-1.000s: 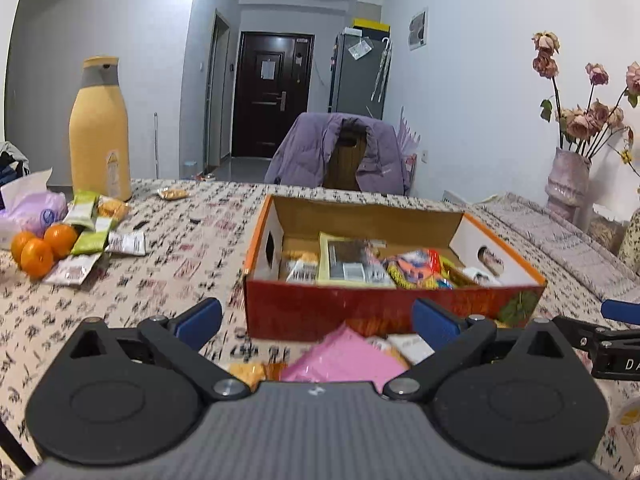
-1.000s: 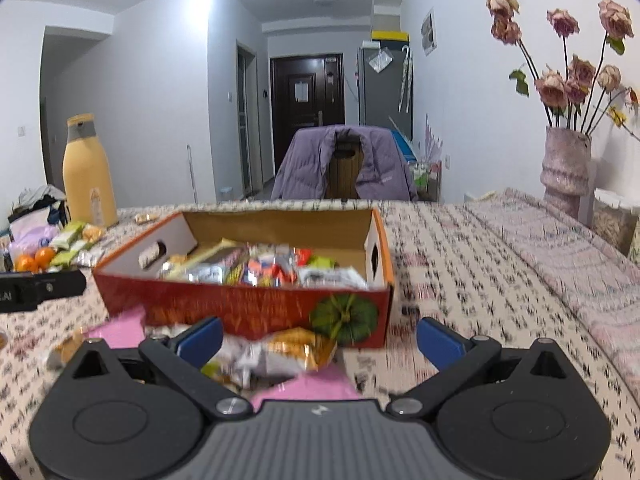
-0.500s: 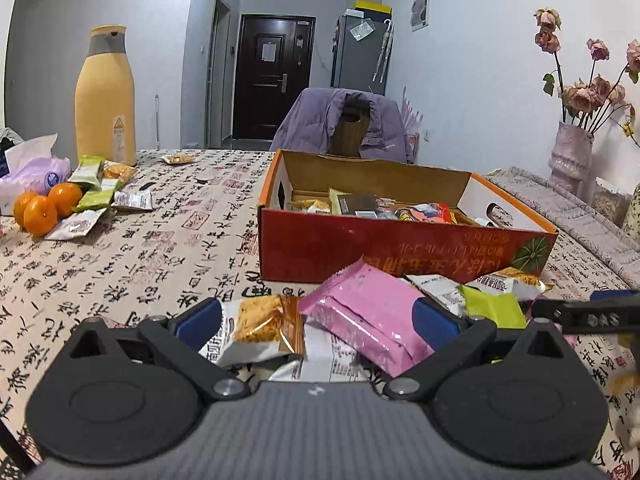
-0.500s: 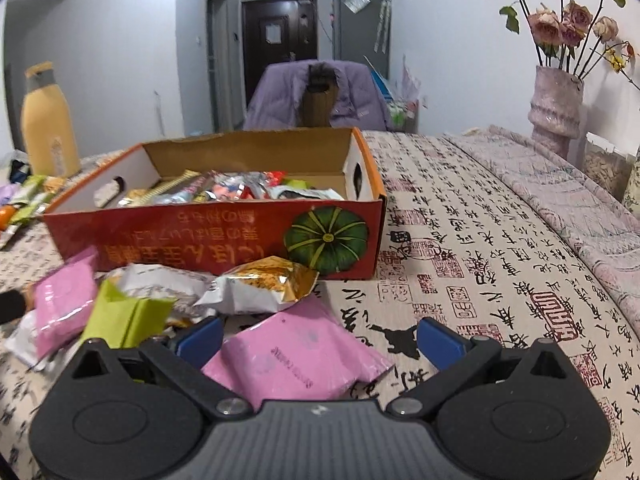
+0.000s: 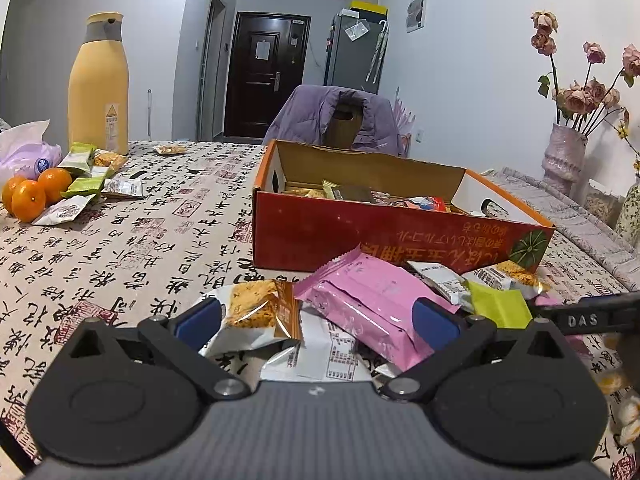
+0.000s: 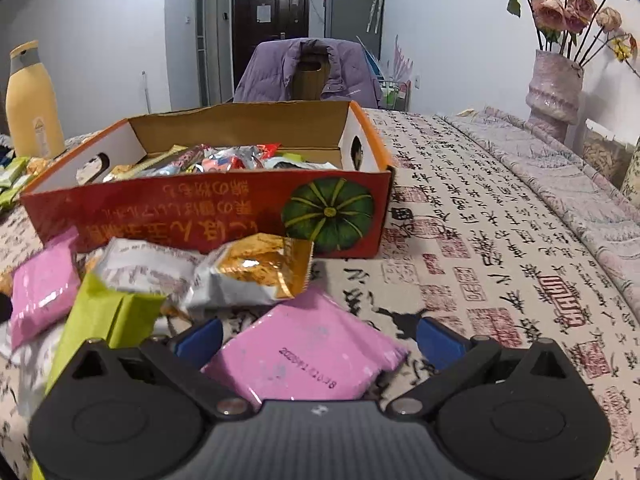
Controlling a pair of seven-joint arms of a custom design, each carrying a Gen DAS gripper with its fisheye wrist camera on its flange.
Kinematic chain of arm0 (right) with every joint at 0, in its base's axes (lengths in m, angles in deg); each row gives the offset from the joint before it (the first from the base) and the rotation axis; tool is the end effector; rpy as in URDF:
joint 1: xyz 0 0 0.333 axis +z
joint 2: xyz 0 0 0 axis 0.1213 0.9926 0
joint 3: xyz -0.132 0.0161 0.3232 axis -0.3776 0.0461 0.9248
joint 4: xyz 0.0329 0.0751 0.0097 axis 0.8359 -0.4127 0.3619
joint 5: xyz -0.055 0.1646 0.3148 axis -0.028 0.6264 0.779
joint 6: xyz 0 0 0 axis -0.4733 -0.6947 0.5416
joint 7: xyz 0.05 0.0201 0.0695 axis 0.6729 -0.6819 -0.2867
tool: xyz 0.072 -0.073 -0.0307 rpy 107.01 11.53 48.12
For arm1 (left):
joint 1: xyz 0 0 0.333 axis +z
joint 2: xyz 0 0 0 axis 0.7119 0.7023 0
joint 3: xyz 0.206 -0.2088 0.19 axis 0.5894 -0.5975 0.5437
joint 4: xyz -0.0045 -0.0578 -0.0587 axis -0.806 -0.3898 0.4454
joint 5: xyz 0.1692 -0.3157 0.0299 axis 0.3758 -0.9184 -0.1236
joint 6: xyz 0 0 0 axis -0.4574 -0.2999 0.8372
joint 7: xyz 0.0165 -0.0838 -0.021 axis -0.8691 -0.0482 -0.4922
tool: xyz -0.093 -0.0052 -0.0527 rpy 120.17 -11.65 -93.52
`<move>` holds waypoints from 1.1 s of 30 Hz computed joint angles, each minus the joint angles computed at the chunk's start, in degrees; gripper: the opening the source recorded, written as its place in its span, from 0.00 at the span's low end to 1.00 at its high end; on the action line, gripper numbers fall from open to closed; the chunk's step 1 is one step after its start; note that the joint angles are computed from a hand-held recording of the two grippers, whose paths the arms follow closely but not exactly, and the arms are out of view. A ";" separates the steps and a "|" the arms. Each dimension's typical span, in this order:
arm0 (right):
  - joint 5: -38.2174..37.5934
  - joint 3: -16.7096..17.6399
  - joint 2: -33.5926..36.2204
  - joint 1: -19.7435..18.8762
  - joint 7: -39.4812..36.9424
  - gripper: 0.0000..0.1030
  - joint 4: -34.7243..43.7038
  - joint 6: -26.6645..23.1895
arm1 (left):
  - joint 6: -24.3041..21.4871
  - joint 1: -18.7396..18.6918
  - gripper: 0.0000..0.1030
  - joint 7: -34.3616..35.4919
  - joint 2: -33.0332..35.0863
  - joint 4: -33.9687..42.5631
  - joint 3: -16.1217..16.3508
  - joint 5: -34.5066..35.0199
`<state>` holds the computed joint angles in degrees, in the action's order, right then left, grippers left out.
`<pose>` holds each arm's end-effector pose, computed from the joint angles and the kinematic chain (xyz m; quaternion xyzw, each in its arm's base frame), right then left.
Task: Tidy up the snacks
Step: 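Grasp the pink snack packet with the right gripper, then grasp the clear crisp bag with the left gripper while the right holds the pink packet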
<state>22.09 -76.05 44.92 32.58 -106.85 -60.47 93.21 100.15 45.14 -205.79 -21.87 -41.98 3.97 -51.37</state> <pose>0.6139 0.2509 0.4238 -0.4691 0.7788 -0.3555 0.2168 0.6868 -0.1840 0.4167 -0.4441 0.7306 -0.4762 0.2054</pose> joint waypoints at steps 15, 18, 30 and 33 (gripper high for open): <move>-8.85 1.18 -5.46 -1.23 7.74 0.75 -8.93 4.74 | -1.47 0.39 1.00 -1.75 -0.26 -0.40 0.41 -0.05; -11.73 1.72 -5.70 -1.02 10.03 0.62 -9.40 4.22 | -1.51 0.24 1.00 -1.90 -0.27 -0.38 0.63 -0.03; -19.49 3.63 -8.36 -1.55 19.23 0.59 -12.53 1.78 | -1.16 -1.14 1.00 -9.91 -1.08 -1.70 2.73 6.88; -20.65 4.22 -9.23 -1.69 20.36 0.59 -13.27 0.57 | -0.44 -0.81 1.00 -12.84 -1.09 -1.87 2.68 11.15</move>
